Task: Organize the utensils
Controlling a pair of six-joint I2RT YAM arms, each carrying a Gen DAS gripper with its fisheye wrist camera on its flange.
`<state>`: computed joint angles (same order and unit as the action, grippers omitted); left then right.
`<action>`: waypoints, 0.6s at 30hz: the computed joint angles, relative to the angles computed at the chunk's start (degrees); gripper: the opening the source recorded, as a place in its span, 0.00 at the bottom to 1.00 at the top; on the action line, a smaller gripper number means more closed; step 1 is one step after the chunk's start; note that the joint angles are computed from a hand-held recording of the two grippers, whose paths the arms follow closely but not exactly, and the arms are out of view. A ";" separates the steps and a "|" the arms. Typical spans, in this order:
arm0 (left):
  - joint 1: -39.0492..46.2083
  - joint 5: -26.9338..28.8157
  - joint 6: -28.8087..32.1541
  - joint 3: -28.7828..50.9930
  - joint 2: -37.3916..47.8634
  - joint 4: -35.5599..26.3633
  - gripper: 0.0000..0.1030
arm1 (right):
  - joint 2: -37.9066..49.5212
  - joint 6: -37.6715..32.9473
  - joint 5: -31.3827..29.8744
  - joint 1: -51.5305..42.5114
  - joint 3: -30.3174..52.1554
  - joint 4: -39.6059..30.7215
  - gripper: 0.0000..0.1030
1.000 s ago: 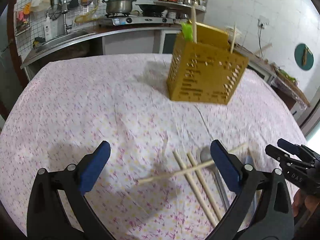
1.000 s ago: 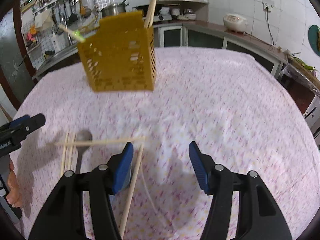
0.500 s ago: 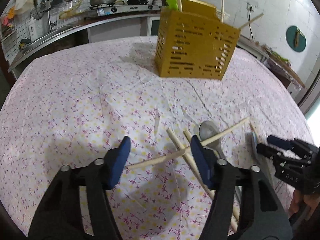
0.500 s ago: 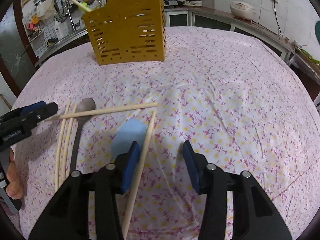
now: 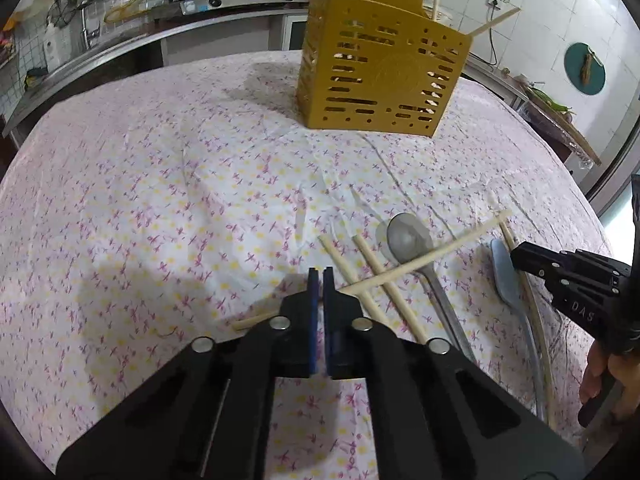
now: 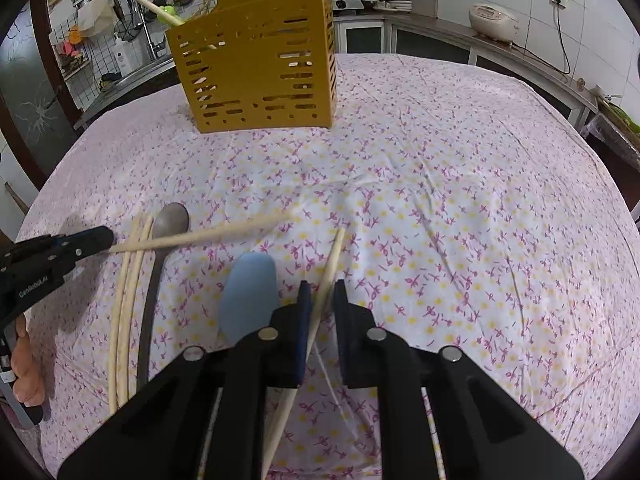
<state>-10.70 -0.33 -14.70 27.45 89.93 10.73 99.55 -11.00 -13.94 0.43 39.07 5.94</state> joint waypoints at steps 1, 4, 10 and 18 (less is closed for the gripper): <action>0.41 0.04 -0.10 -0.35 -0.22 0.07 0.00 | 0.15 -0.15 -0.24 -0.28 0.26 -0.17 0.12; 2.13 0.91 -0.27 -0.93 -0.20 -0.09 0.00 | 0.52 -0.56 -0.79 -0.83 0.76 -0.44 0.10; 2.42 -0.10 0.40 -2.10 -0.81 -0.07 0.00 | 0.20 -1.67 -1.09 -1.84 1.04 -0.85 0.07; 4.38 1.26 0.19 -2.38 -3.19 -1.55 0.00 | 0.56 -2.25 -1.33 -4.07 2.45 -1.92 0.05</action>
<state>-6.32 0.93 -14.51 25.07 86.74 9.18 100.12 -13.25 -15.27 -3.64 41.52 4.01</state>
